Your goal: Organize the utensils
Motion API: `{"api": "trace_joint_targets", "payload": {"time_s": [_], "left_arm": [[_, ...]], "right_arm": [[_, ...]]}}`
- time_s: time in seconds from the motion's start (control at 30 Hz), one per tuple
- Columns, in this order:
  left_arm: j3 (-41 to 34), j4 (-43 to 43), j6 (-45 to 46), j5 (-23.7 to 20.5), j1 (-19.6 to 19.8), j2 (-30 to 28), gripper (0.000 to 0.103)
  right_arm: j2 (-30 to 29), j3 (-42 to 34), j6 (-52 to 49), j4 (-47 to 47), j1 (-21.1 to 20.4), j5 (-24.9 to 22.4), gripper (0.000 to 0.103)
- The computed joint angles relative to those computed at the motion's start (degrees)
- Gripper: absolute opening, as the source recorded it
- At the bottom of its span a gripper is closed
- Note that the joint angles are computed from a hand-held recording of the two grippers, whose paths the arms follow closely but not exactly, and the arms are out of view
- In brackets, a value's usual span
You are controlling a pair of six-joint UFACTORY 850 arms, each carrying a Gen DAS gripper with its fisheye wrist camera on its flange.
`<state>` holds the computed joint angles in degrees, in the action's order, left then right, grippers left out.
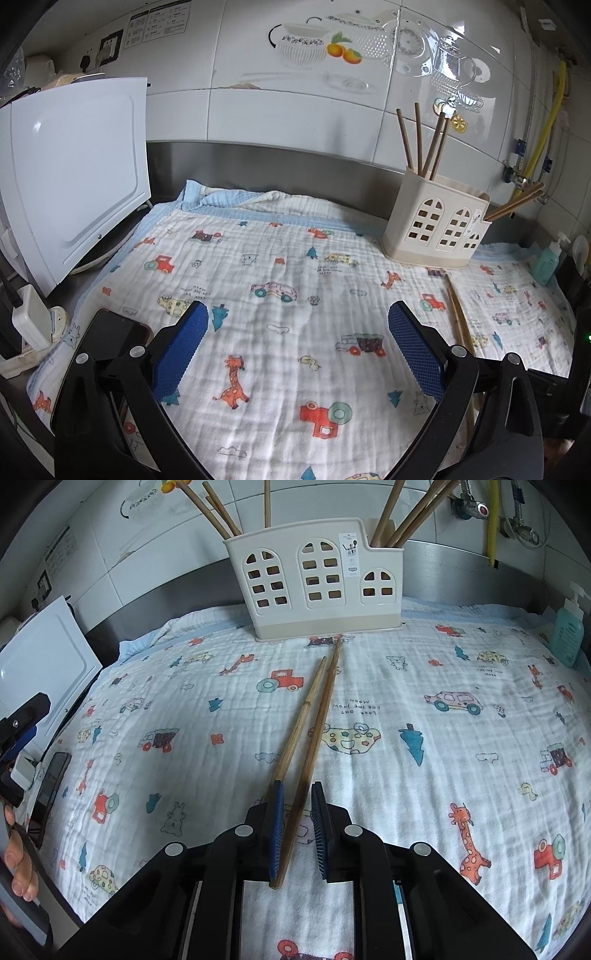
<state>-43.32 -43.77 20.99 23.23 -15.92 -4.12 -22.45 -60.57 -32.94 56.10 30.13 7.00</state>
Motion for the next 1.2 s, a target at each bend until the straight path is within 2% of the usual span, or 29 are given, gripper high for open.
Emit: {"api": "trace_joint_targets", "payload": {"time_s": [0.23, 0.4, 0.73, 0.9, 1.03, 1.2], "left_arm": [[0.3, -0.9, 0.3, -0.1, -0.2, -0.1, 0.097], [0.3, -1.5, 0.9, -0.5, -0.5, -0.3, 0.097], [0.3, -2.4, 2.7, -1.7, -3.1, -1.1, 0.097], [0.2, 0.0, 1.0, -3.3, -4.8, -1.7, 0.097], [0.2, 0.7, 1.8, -3.0, -7.0, -2.3, 0.097], [-0.4, 6.8, -2.3, -4.4, -9.3, -3.4, 0.096]], "right_arm": [[-1.0, -1.1, -12.3, 13.1, 0.4, 0.2, 0.010], [-1.3, -1.3, -14.7, 16.0, 0.7, 1.3, 0.010], [0.1, 0.7, 0.0, 1.8, 0.0, 1.7, 0.008], [1.8, 2.8, 6.0, -4.9, -0.2, 3.2, 0.008], [3.8, 5.0, 15.0, -14.3, -0.8, 4.4, 0.007], [6.0, 7.1, 21.2, -21.2, -1.6, 5.5, 0.007]]}}
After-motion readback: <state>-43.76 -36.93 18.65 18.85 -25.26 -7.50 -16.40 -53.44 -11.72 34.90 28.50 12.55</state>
